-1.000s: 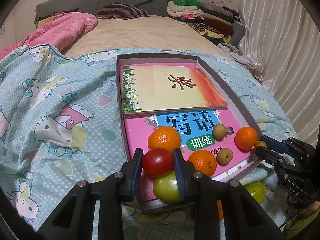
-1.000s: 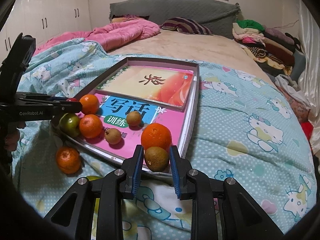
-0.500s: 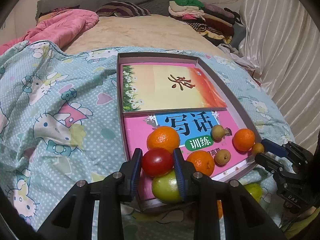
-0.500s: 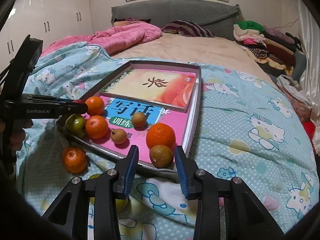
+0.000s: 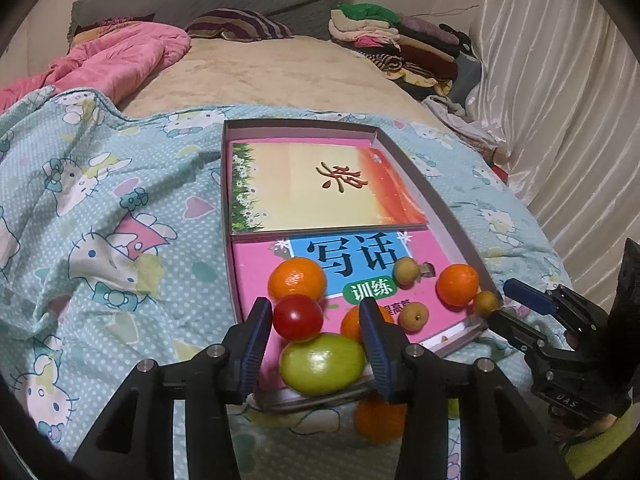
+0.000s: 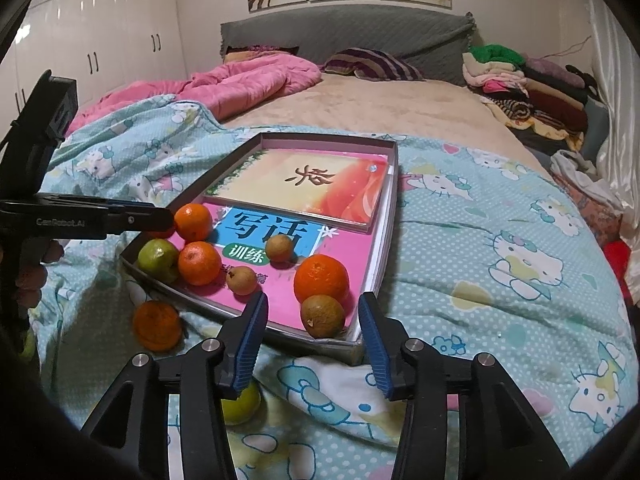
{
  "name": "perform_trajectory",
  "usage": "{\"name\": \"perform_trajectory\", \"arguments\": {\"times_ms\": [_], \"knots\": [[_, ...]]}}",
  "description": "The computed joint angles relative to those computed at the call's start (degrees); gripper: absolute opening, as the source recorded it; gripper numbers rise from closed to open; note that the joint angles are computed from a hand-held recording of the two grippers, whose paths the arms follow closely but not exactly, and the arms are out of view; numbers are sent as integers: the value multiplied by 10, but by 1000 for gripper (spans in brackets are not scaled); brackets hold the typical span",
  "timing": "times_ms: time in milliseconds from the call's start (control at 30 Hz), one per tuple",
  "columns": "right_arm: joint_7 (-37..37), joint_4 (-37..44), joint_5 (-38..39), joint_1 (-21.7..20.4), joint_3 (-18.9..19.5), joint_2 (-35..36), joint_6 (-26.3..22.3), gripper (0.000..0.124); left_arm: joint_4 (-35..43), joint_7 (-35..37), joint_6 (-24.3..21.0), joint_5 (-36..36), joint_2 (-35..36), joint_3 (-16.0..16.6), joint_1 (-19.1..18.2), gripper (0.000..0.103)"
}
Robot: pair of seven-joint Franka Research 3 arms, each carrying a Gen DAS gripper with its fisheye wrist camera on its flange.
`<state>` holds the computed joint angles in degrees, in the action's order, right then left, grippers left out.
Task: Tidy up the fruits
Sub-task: 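Open the right gripper to drop the brown fruit in the tray while the left releases the tomato, then withdraw both open grippers toward the tangerine and green guava beside the tray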
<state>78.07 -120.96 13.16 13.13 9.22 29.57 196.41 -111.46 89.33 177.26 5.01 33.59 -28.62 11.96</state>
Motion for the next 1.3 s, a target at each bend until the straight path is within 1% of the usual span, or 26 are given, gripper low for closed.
{"name": "perform_trajectory", "arguments": {"times_ms": [100,467,733,867,967,1067,1100,1167,1200,1300], "knots": [[2,-3,1,1,0,-2,5,50,-7,2,3,0,-6,-7,5,52],[7,-8,-2,-1,0,-6,10,53,-22,13,2,1,-18,-23,15,53],[12,-19,-9,-4,4,-14,23,54,-44,24,16,4,-33,-41,27,53],[18,-25,-13,-7,6,-18,30,56,-58,29,25,9,-40,-60,43,53],[21,-30,-15,-4,5,-22,33,58,-61,29,26,13,-42,-67,50,54],[16,-34,-10,10,-6,-27,34,59,-64,30,26,17,-43,-72,55,57],[12,-35,-4,20,-13,-29,34,60,-66,30,27,18,-44,-74,56,59],[-1,-38,14,46,-34,-32,35,62,-68,31,28,20,-44,-78,60,59],[-7,-38,19,53,-38,-33,36,62,-70,31,29,21,-45,-79,60,60],[-16,-42,29,61,-40,-37,40,63,-76,26,34,25,-50,-76,56,61]]}}
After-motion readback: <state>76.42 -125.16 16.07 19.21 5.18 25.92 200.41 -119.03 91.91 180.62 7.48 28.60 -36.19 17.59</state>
